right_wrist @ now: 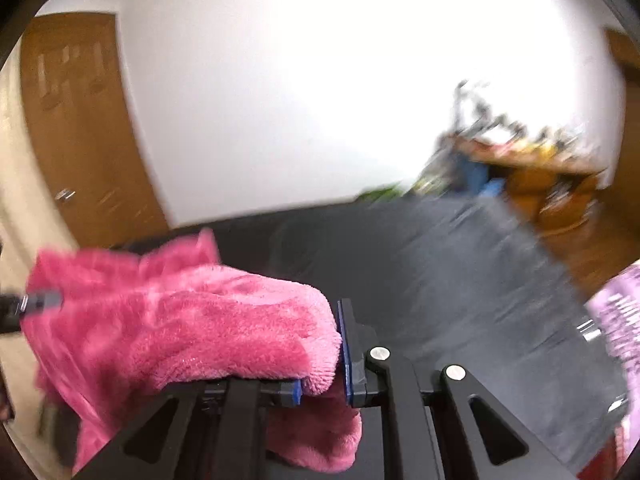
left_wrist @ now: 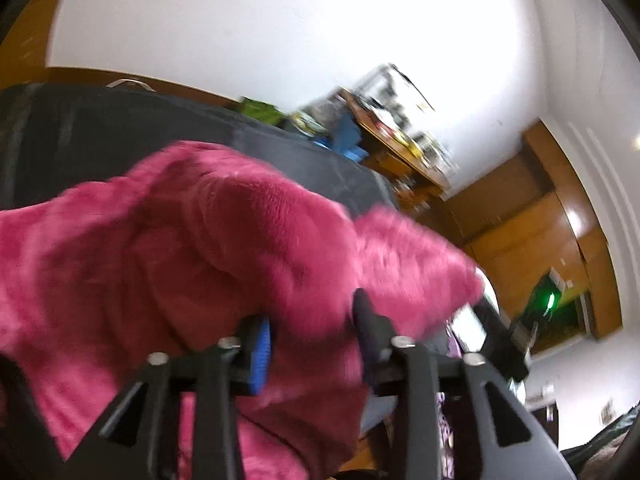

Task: Fold clothes

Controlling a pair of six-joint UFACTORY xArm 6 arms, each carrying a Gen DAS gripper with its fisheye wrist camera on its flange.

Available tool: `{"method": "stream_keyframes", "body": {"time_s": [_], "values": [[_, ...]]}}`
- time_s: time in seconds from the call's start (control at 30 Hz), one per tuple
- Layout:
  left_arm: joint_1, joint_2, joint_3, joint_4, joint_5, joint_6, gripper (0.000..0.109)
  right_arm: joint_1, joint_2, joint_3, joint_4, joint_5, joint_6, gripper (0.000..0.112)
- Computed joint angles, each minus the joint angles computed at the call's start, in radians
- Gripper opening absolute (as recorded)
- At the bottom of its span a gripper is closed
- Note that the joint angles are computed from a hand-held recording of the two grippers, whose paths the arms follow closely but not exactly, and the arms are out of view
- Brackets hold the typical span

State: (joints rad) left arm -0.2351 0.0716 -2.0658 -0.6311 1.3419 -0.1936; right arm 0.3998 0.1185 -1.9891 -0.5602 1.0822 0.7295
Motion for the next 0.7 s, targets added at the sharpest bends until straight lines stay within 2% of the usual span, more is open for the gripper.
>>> {"method": "stream_keyframes", "body": {"time_s": [0.07,0.17,0.23,0.27,0.33,0.53,0.7], "values": [[-0.046,0.019,-0.017,0.009,-0.009,0.012,0.066,-0.034,-0.023,0.004,-0.115,0.035,0.033,0.015],[-0.098,0.033,-0.020,0.057,-0.004,-0.013,0.070,-0.079,-0.041,0.024,-0.272,0.110,0.020,0.018],[-0.116,0.028,0.002,0.086,-0.004,-0.046,0.071,-0.111,-0.039,0.061,-0.305,0.182,-0.099,0.035],[-0.117,0.011,0.037,0.100,-0.010,-0.066,0.071,-0.123,-0.042,0.095,-0.319,0.213,-0.150,0.056],[-0.111,-0.028,0.113,0.125,-0.026,-0.106,0.071,-0.152,-0.074,0.189,-0.286,0.236,-0.215,0.069],[-0.099,-0.156,0.334,0.198,-0.075,-0.254,0.071,-0.226,-0.216,0.506,-0.164,0.256,-0.405,0.069],[-0.112,-0.264,0.481,0.262,-0.106,-0.343,0.072,-0.309,-0.328,0.632,-0.010,0.229,-0.576,0.069]]}}
